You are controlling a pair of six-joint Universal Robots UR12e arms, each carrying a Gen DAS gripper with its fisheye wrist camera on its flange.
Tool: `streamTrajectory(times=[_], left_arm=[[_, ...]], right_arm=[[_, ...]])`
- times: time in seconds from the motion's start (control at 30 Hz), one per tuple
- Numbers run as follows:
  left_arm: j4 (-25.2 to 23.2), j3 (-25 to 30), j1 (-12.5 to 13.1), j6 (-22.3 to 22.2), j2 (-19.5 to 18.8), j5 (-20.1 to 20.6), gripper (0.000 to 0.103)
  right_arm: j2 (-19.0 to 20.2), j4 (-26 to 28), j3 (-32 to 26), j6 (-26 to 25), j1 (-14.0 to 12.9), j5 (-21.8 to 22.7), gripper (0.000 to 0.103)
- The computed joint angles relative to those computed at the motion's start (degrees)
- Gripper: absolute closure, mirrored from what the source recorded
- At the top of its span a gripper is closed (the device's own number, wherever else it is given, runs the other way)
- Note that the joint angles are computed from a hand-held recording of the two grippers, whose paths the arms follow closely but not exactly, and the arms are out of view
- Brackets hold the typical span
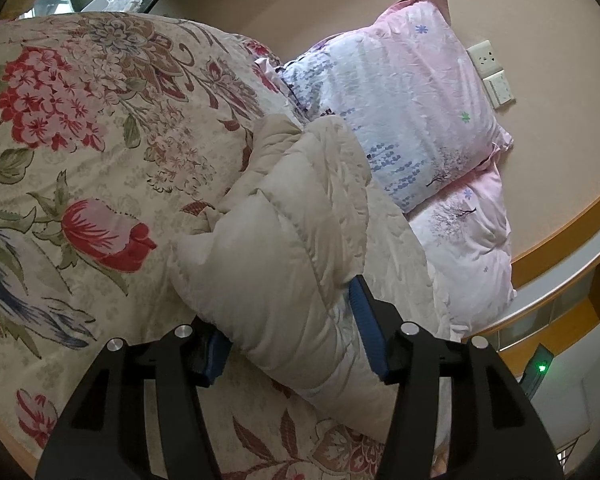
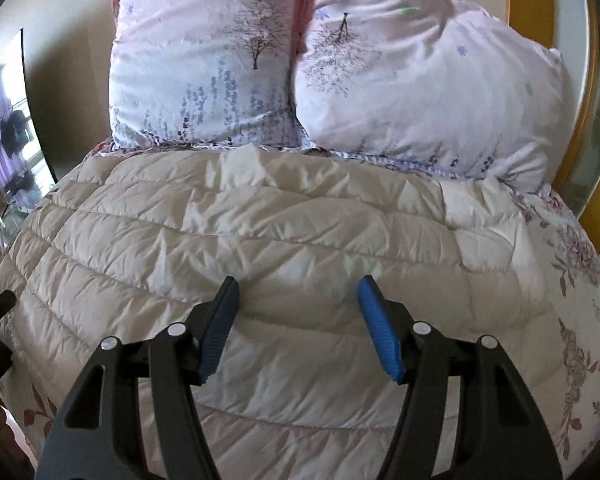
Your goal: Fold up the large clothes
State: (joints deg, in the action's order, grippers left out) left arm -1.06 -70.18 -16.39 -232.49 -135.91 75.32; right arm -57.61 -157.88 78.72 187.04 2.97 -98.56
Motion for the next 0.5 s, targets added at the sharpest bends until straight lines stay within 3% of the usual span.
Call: streamTrajectory(times=[0.17, 0.5], left_arm=[[0.0, 0.7, -0.2, -0.2, -0.5, 0.4, 0.048], [-2.4, 2.1, -0.6, -0.2, -0.8, 2.1, 0.049]], right_arm=[[2.1, 4.7, -2.5, -1.8, 0.5, -1.3, 0.036], [2.7, 3.7, -2.6, -2.1, 1.0, -2.6, 0.035]])
